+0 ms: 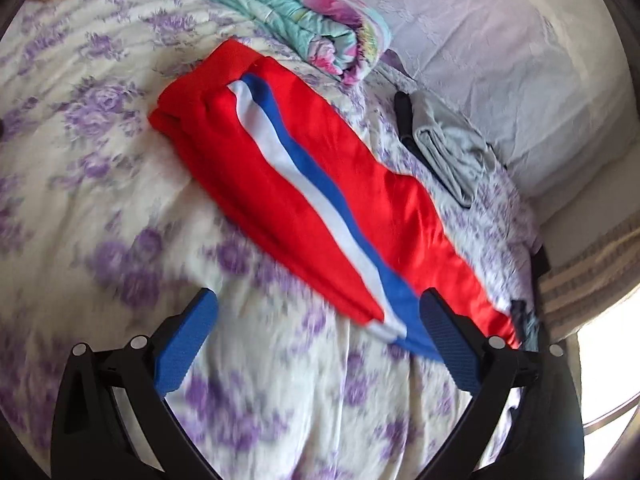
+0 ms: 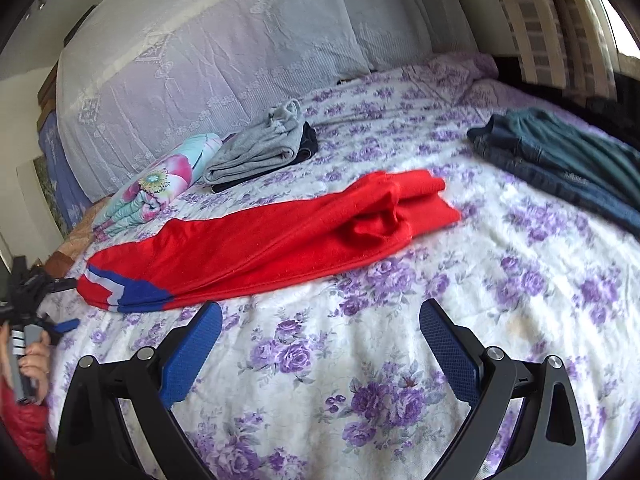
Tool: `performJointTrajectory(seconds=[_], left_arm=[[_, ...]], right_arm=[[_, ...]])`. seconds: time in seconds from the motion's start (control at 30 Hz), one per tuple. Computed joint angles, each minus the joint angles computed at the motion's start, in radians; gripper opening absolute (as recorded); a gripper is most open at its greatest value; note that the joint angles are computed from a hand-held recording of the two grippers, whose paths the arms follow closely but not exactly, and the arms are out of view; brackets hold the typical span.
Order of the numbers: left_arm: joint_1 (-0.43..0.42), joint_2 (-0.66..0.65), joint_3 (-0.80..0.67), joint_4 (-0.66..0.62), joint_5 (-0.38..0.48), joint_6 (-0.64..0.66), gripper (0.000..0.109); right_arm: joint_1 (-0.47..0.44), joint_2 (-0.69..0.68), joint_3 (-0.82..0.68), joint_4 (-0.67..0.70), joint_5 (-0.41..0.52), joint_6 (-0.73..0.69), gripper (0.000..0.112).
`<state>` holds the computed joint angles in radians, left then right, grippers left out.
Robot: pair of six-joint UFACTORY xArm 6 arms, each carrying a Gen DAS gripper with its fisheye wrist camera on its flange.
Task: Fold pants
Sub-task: 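Grasp the striped pants edge with left tool while right tool grasps the red leg end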
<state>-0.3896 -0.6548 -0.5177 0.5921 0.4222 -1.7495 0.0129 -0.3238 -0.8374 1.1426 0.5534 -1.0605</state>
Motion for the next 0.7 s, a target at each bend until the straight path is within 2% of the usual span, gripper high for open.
performJointTrajectory(seconds=[0.17,0.23,0.3,0.37,0.43,0.53,0.6,0.7], left_arm=[[0.141,0.028,0.048,-0.090,-0.198,0.043,0.098],[0.175,0.040,0.057,-0.107,-0.249,0.062,0.098],[0.204,0.049,0.064,-0.066,-0.287,0.046,0.098],[0.211,0.055,0.054,0.018,-0.277,0.002,0.098],[0.191,0.061,0.027,0.072,-0.218,-0.021,0.096],[0.174,0.071,0.002,0.084,-0.153,-0.017,0.085],[0.183,0.059,0.012,0.089,-0.156,-0.033,0.073],[0.196,0.043,0.036,0.085,-0.179,-0.041,0.066]], right_arm=[[-0.078,0.080,-0.073,0.003,0.152,0.122,0.100],[-0.104,0.125,-0.119,0.014,0.212,0.168,0.100],[-0.126,0.179,-0.176,0.032,0.261,0.217,0.100],[-0.135,0.224,-0.227,0.028,0.294,0.274,0.100],[-0.138,0.279,-0.291,0.013,0.325,0.343,0.100],[-0.135,0.365,-0.387,-0.016,0.368,0.430,0.100],[-0.125,0.413,-0.441,-0.028,0.385,0.477,0.100],[-0.088,0.490,-0.528,-0.041,0.367,0.532,0.100]])
